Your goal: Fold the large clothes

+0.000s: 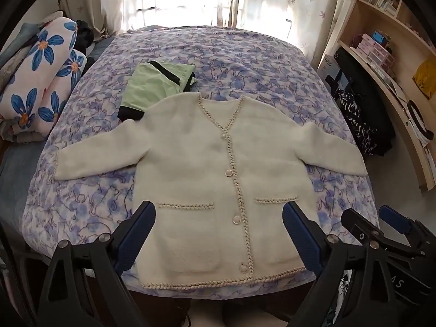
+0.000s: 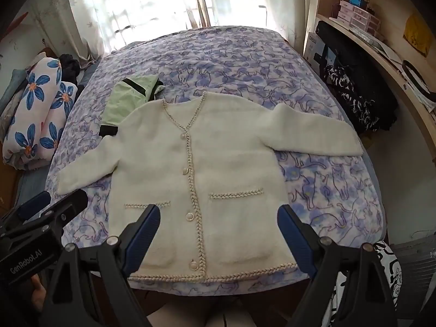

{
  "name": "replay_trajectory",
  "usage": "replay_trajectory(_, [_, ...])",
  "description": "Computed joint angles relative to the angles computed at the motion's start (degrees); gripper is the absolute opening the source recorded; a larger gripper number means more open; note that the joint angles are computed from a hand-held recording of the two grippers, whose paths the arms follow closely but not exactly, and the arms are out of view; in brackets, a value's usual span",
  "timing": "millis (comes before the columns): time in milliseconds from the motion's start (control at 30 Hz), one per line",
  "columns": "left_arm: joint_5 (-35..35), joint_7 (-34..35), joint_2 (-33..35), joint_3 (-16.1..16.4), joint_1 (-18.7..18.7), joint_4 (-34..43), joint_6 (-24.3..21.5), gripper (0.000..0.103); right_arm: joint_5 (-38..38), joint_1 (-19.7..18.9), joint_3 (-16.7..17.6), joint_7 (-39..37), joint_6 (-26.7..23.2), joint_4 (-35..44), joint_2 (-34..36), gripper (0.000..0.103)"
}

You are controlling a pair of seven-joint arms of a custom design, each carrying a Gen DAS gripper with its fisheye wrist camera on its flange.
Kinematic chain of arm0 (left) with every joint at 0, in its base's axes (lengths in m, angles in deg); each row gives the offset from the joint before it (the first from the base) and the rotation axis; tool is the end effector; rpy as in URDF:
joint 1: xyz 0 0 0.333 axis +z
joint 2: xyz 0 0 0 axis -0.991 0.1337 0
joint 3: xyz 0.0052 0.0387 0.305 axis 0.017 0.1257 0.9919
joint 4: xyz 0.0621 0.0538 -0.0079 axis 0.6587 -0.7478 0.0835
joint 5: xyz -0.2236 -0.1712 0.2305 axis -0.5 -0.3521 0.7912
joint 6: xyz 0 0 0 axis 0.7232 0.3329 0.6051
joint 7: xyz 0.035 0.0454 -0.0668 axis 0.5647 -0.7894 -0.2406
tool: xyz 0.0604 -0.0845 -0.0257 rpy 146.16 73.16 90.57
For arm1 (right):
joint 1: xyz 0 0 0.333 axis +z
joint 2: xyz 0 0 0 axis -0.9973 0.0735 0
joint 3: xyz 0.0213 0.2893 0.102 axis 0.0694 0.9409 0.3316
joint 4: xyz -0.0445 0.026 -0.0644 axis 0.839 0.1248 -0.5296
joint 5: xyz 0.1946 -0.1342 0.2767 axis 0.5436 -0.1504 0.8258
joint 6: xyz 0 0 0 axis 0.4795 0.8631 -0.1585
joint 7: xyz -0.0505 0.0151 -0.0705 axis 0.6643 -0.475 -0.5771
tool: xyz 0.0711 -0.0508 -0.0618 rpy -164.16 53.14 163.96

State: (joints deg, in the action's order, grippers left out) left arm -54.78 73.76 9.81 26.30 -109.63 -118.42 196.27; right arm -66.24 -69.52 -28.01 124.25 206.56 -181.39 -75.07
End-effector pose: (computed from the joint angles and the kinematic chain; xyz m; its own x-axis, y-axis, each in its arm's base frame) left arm 0.5121 -0.4014 0.6161 -0.0352 -0.9927 0.1154 -0.8809 -0.0237 -0.4728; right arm 0.5049 0.1985 0.6218 -0.1250 -0.9920 -0.0169 -0.8945 0.1200 -0.4307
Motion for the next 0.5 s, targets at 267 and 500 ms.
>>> replay_trajectory(267, [-0.75, 1.56, 1.38, 0.20, 0.31, 1.42, -0.83, 0.093, -0.85, 0.30, 0.04, 0.77, 0.06, 0.77, 0.79, 0.088])
replay_trajectory(500, [-1.93, 2.39, 2.06, 0.47, 1.09, 1.83, -0.89, 0.093, -1.31, 0.49, -0.26, 2.22, -0.43, 2.33, 2.08, 0.088])
